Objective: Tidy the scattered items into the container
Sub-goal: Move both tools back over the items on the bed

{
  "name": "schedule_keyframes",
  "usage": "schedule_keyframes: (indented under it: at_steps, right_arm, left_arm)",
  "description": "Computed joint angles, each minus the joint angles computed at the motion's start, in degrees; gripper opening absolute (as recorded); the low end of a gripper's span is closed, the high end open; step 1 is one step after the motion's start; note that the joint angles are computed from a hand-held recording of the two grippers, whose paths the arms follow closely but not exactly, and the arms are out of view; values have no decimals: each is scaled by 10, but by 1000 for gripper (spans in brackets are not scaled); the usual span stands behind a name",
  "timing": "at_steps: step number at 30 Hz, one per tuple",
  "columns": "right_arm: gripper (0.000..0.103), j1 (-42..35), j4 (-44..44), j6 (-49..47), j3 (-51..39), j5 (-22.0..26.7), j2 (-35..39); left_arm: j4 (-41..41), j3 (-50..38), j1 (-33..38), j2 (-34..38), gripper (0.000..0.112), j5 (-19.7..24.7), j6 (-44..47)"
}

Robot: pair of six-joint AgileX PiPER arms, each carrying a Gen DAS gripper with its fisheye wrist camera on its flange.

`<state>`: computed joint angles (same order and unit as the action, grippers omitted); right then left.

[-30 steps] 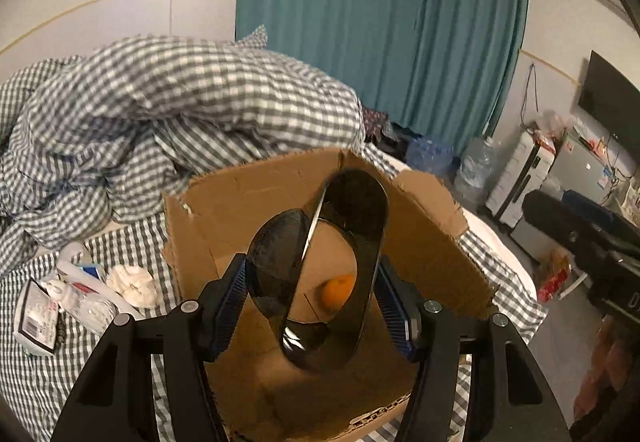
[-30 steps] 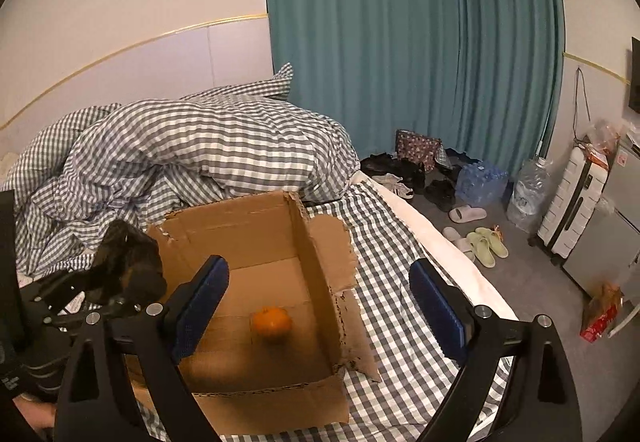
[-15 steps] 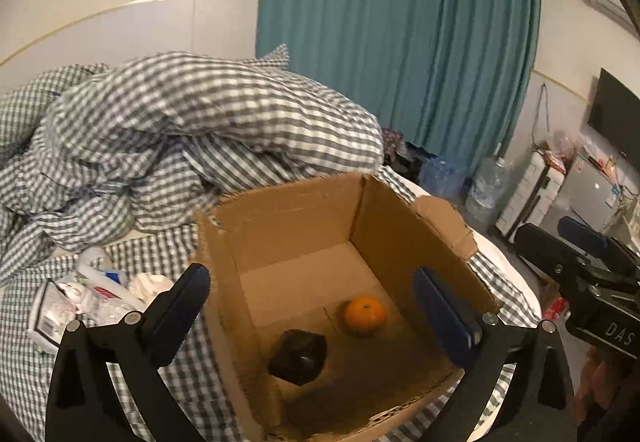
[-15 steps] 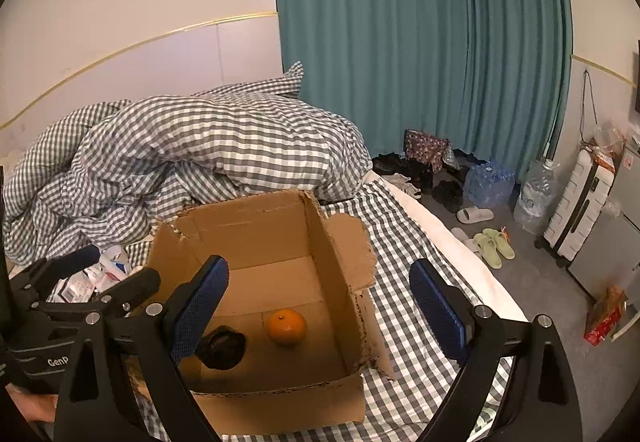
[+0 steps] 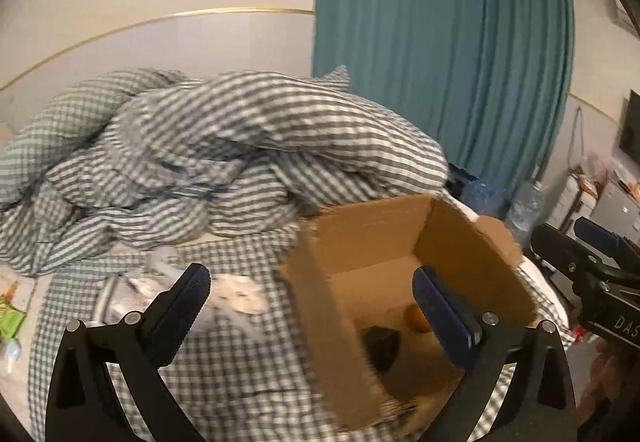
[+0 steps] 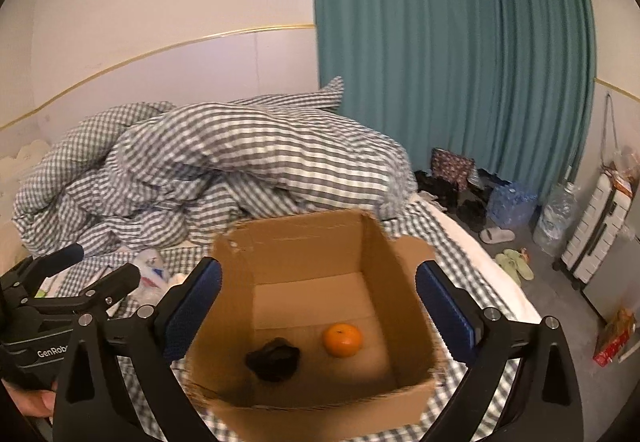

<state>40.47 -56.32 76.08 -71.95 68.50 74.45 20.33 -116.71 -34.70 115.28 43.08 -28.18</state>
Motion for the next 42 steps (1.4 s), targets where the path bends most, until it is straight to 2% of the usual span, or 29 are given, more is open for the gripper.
schedule_keyframes:
  at_steps: [10, 21, 29, 33, 42]
  right_arm:
    - [103, 54, -6, -27, -163, -3, 149]
    - [103, 60, 46, -126, -373, -36, 318]
    - [103, 42, 117, -204, -476, -59, 421]
    - [103, 30, 154, -227, -486, -86, 441]
    - [103, 13, 191, -270, -548, -83, 505]
  left_arm:
    - [36, 155, 97, -118, 103, -49, -34]
    - [19, 256, 234, -186, 103, -84, -29]
    - [-13, 299, 301, -188, 103, -122, 19]
    - [-36, 315, 320, -171, 103, -140, 48]
    - [-123, 321, 341, -123, 103, -175, 131]
